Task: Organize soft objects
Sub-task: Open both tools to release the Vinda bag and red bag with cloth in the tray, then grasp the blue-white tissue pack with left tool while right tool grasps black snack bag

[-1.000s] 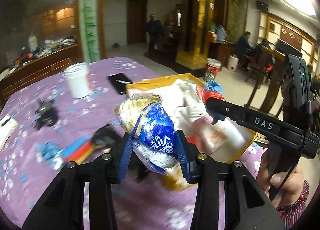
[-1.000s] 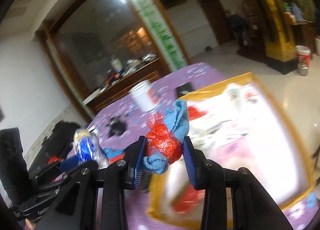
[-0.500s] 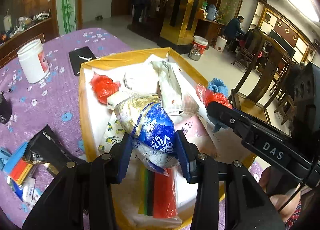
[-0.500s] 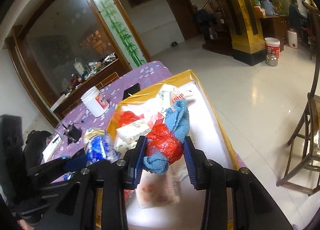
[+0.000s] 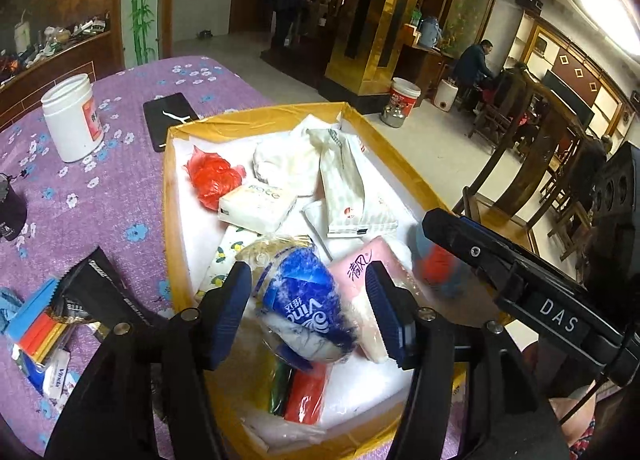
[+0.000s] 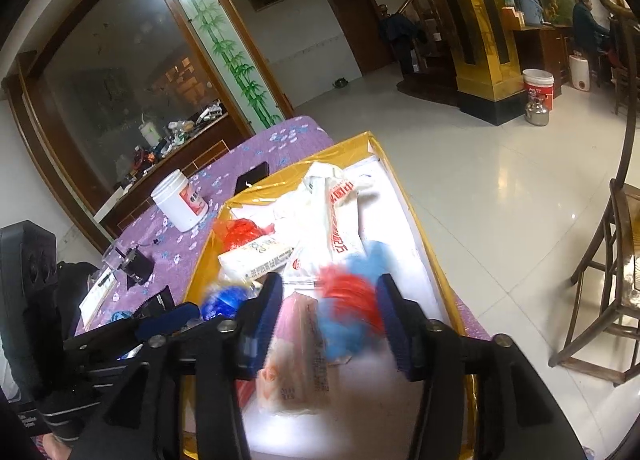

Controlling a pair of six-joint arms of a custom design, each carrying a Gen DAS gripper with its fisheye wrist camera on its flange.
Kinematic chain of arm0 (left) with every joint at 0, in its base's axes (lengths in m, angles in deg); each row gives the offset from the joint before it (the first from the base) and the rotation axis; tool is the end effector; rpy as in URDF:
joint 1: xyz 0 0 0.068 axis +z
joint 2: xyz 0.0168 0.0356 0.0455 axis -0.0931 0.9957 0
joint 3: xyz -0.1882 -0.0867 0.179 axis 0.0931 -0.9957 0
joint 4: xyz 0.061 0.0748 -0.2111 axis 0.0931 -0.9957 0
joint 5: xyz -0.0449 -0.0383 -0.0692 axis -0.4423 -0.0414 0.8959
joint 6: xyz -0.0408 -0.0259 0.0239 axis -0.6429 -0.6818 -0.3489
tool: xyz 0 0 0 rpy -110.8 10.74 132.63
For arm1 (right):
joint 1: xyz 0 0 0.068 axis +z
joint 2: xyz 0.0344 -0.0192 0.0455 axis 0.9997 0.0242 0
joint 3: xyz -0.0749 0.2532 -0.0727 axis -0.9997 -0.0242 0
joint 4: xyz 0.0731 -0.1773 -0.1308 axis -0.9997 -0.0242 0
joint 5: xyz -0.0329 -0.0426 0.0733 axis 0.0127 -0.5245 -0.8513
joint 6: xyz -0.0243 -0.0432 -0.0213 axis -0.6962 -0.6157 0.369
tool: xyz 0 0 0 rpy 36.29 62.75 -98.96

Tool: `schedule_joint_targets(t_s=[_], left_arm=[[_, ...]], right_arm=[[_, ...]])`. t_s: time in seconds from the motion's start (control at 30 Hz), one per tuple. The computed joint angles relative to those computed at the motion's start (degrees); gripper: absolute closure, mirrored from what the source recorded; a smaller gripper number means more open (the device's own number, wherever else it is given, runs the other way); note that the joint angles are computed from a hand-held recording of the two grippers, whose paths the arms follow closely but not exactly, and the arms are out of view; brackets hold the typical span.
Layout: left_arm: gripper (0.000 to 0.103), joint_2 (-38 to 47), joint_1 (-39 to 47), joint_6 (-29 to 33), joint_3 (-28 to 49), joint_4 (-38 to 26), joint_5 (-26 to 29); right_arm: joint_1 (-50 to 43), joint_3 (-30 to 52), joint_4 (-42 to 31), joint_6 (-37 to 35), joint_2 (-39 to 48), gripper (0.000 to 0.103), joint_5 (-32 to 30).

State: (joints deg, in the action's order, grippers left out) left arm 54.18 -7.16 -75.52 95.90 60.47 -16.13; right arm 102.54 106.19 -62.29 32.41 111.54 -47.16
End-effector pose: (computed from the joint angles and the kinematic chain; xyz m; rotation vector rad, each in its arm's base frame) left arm 0.3079 -0.0232 0.1806 0.3901 2.3915 -0.4194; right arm 0.2916 0.0736 0.1659 0.2106 2.2207 0.4191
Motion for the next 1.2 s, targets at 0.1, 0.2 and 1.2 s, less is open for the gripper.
schedule_joint_targets(t_s=[0.1,0.2,1.2], left_arm=[[0.045,-3.02,2.05,0.91,-1.12,-1.26,2.18],[0.045,-6.11,4.32,2.35,-3.01,-1.44,3.96],[0.045,16.19,54.76,27.92,7.42,-10.47,22.34]], right_arm=[[0.43,-1.11,0.60,0.45,-1.81,0.043,-0.27],[1.35,-2.07,0.91,0.49,-3.76,0.043,-0.66],[28.73,39.99,-31.28,-7.87,20.33,0.035,9.37]])
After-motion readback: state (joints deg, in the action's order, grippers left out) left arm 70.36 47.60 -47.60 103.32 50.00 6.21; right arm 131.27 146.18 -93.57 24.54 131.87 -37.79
